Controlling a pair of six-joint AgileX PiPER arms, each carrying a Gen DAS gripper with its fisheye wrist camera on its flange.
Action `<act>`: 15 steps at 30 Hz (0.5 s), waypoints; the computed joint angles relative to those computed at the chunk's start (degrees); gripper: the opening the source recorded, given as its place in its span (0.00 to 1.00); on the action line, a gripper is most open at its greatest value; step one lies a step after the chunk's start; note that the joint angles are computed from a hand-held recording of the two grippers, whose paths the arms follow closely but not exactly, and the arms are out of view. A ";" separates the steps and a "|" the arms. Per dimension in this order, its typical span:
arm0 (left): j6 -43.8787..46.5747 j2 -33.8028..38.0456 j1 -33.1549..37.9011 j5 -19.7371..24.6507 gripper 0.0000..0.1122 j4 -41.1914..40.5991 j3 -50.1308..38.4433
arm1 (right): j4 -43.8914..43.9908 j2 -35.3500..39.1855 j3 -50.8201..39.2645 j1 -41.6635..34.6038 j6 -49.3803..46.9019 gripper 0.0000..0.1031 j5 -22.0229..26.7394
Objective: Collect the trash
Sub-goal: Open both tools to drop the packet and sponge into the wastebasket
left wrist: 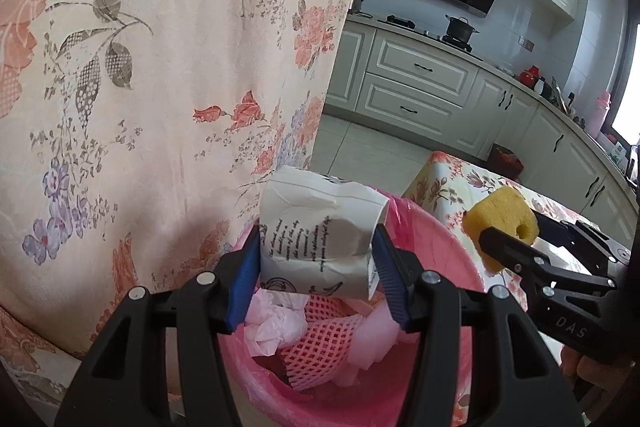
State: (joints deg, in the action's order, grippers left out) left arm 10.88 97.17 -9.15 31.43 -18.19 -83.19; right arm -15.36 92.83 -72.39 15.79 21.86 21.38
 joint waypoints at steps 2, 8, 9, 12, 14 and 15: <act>-0.05 0.54 -0.03 0.39 0.47 -0.25 -0.88 | 0.93 0.30 -0.39 -0.07 -0.87 0.60 -0.39; -1.54 1.45 -0.03 0.53 0.54 0.74 -2.22 | -0.53 0.84 -0.93 -0.62 0.33 0.64 -0.20; -1.70 1.38 -0.08 0.42 0.54 0.95 -2.18 | 0.05 0.77 -0.62 -0.92 -0.16 0.67 -0.57; -2.27 0.91 -0.06 0.16 0.54 1.34 -1.58 | -0.17 0.62 -0.20 -1.12 -0.01 0.68 -0.77; -1.98 0.14 0.09 -0.14 0.54 0.96 -0.67 | -0.30 0.18 0.39 -1.19 -0.02 0.68 -1.09; -2.05 -0.32 0.04 -0.37 0.54 1.03 -0.13 | -0.77 -0.11 0.69 -1.26 0.34 0.68 -1.16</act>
